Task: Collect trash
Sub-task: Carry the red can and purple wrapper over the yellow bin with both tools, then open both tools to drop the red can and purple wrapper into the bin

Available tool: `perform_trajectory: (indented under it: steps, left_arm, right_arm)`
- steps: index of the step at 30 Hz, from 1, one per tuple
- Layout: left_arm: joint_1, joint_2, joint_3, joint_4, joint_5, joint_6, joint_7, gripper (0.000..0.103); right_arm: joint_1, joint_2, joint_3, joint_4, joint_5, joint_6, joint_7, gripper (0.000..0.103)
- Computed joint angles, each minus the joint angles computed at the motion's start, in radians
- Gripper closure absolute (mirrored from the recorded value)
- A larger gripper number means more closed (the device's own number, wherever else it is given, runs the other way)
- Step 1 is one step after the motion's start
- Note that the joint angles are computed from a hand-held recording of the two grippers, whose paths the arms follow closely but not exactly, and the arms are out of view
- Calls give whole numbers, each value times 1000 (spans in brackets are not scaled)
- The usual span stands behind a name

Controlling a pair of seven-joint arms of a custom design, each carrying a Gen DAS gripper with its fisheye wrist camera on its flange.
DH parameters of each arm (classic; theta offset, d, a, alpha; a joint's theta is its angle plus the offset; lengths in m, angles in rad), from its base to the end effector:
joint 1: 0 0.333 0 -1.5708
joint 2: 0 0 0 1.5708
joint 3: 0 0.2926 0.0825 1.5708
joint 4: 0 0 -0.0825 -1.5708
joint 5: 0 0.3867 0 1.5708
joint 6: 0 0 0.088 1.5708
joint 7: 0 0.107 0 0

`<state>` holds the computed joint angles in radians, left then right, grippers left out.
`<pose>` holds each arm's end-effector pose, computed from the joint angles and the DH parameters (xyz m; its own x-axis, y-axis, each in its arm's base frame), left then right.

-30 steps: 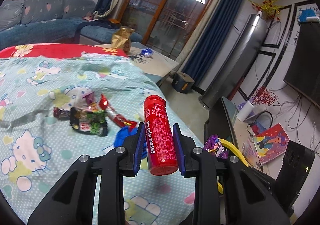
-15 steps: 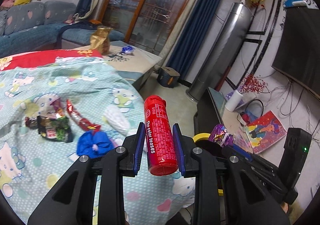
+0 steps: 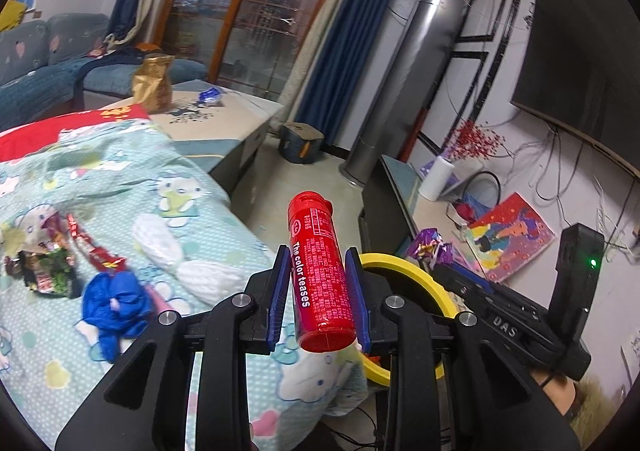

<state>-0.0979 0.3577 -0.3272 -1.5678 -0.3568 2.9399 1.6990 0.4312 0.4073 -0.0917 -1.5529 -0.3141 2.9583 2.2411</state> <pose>0.6646 -0.2347 0.5441 -0.3242 -0.8856 0.3327 -0.5858 -0.0882 -0.8056 0.6649 0.2693 0.5117 0.1017 -0.9662 -0.2368 -0.5632 0.1403 -0.8143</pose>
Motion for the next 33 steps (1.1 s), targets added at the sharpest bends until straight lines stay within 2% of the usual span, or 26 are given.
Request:
perform_trajectory:
  steps: [5, 13, 33]
  left_arm:
    - [-10, 26, -16, 31, 7, -18, 22, 76]
    - [-33, 70, -30, 82, 13, -56, 46, 76]
    - [-117, 214, -25, 235, 81, -169, 74, 76]
  right_arm:
    - [13, -19, -42, -29, -32, 3, 63, 84]
    - [-9, -41, -51, -61, -66, -5, 126, 84]
    - [-96, -62, -5, -115, -5, -40, 119, 84]
